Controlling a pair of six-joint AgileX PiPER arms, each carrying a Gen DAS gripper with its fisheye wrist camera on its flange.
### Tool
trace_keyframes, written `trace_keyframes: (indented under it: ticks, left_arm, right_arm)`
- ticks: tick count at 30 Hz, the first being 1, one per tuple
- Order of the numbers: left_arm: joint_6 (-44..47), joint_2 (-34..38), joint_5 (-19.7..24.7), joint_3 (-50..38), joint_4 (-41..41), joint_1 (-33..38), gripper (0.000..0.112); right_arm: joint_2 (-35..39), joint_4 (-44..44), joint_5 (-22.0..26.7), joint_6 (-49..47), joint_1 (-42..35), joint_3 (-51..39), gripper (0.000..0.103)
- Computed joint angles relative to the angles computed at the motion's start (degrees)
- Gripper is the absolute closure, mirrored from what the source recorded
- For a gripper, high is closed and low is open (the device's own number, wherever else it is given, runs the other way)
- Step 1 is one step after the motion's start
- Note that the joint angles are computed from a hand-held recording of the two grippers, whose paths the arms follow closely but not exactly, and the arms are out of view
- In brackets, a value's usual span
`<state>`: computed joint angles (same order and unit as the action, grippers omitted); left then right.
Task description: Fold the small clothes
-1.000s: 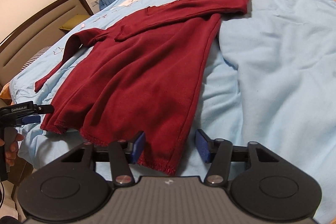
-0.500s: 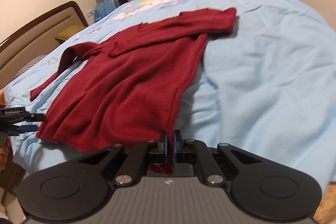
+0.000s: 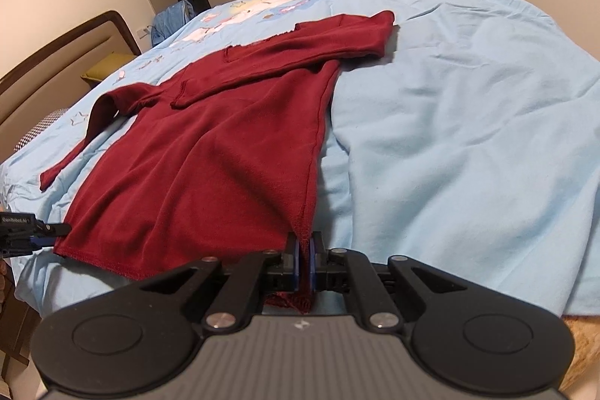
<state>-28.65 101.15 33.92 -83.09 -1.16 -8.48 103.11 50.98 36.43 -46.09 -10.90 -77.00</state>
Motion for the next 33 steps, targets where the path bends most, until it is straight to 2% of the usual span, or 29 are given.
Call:
trace_keyframes:
  ticks: [1,4,8,15,19,24,27,30,33]
  left_arm:
    - [-1.64,-0.11,0.41,-0.42,1.98,-0.64,0.109]
    - [-7.48,-1.69,0.75,-0.35,7.8,-2.48,0.111]
    - [-13.74,-3.39,4.15,-1.67,14.34,-5.52,0.111]
    - [-19.56,-9.15,4.69,0.6,19.02,-9.96,0.112]
    - [-19.65,-13.39,5.91,4.11,17.02,-11.66,0.112]
    - [-22.35,-17.01,3.96,11.35,15.33,-12.22,0.112]
    - [-23.13,-16.75,1.82,13.31,13.67,-11.36,0.111]
    - [-22.51,-15.17,2.0,12.28,14.46,-11.54,0.111]
    - [-19.42,-14.23,1.44,11.94,11.6,-10.62,0.105]
  right_arm:
    - [-0.26,0.48,-0.03,-0.47,-0.2,0.13,0.097]
    - [-1.57,2.4,-0.4,-2.24,-0.88,0.79,0.097]
    - [-3.84,4.74,0.15,-4.55,-2.25,0.97,0.098]
    - [-7.95,6.81,4.27,-6.41,-5.97,-0.1,0.099]
    - [-10.08,3.23,6.28,-5.11,-7.12,-0.31,0.099]
    - [-12.13,-1.35,7.88,-2.9,-9.12,1.47,0.099]
    - [-11.42,-3.06,8.49,-1.7,-9.59,2.24,0.099]
    - [-10.52,-4.12,7.35,-2.18,-8.93,3.08,0.098]
    - [-9.76,-6.86,5.55,-1.09,-7.41,3.36,0.098]
